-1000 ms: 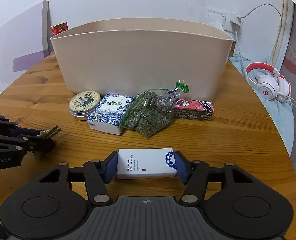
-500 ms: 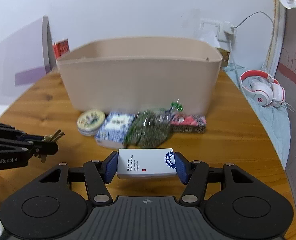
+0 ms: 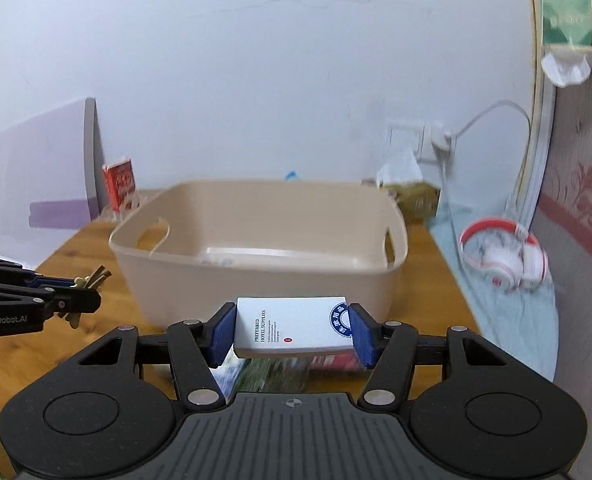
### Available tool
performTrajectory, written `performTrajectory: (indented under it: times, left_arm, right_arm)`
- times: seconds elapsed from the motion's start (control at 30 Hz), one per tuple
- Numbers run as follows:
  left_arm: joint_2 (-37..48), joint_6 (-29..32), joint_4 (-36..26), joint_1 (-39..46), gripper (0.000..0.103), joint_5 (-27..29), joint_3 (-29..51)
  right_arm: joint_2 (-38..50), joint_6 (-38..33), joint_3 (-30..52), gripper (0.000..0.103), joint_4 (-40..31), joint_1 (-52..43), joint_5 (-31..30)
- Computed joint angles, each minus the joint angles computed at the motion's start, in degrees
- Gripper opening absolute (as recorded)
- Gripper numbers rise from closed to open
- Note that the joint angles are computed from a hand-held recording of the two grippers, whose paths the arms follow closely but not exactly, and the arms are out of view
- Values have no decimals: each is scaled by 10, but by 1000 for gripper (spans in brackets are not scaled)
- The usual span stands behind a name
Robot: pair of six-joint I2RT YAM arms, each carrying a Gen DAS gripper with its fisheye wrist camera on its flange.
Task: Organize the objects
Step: 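Lift keys and white box over the bin and open both tools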
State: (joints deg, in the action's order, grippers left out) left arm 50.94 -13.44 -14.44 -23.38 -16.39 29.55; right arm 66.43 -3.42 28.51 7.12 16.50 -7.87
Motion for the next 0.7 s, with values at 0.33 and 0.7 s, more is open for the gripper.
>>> performTrajectory:
  times: [0.33, 0.7]
  left_arm:
    - [158, 47, 98, 34, 11, -15, 108]
    - [397, 43, 68, 81, 11, 62, 287]
  right_arm:
    - [78, -24, 112, 57, 31, -15, 6]
    - [249, -25, 251, 57, 10, -13, 6]
